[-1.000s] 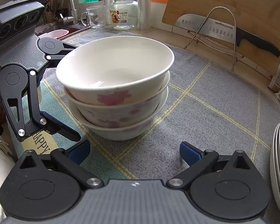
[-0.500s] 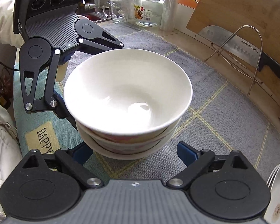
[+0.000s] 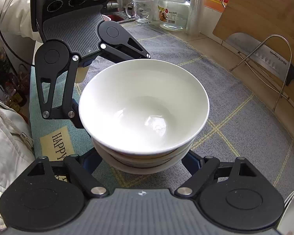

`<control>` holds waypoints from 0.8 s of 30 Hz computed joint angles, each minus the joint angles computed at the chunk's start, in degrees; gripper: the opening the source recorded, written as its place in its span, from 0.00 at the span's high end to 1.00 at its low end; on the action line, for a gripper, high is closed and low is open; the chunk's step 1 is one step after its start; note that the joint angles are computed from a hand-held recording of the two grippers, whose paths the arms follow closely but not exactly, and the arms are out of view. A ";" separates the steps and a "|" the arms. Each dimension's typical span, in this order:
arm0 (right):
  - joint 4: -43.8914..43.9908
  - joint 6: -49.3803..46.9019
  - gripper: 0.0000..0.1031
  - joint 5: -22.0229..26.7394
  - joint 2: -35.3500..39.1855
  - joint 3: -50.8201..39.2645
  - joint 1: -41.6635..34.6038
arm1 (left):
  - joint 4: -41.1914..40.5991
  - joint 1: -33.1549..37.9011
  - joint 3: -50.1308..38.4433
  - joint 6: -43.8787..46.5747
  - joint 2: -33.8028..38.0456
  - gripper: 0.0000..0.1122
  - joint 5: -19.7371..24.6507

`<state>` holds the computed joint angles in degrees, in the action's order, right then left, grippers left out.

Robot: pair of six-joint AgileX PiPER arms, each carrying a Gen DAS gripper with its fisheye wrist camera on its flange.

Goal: Organize plates and bowls
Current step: 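Grip the three-bowl stack from both sides with both tools and lift it, then carry the bowl stack onto the fruit-print plate stack with both tools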

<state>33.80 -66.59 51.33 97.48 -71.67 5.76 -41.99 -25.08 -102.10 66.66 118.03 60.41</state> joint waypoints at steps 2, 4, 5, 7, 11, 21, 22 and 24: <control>0.06 -0.25 0.13 0.59 0.41 -0.49 -0.15 | 0.17 0.04 -1.02 -0.28 0.58 0.25 0.90; -0.08 0.11 0.13 1.52 1.10 -1.38 -0.26 | 0.28 0.19 -2.13 -0.52 1.21 0.25 1.95; -0.09 0.02 0.13 1.69 1.30 -1.57 -0.27 | 0.38 0.19 -2.54 -0.66 1.46 0.25 2.26; -0.10 0.00 0.13 1.89 1.45 -1.67 -0.27 | 0.52 0.17 -2.94 -0.73 1.67 0.25 2.55; -0.07 -0.08 0.13 2.32 1.38 -1.72 -0.43 | 0.80 0.10 -3.50 -0.89 2.01 0.25 2.94; -0.08 0.17 0.13 1.77 0.79 -1.09 -0.30 | 2.50 -0.83 -2.74 -2.92 1.12 0.25 1.66; -0.04 0.04 0.13 1.74 0.68 -0.97 -0.34 | 2.60 -0.84 -2.66 -3.32 1.01 0.25 1.78; 0.21 -0.18 0.13 2.26 0.73 -1.18 -0.61 | 2.79 -0.96 -2.74 -4.43 0.84 0.25 1.98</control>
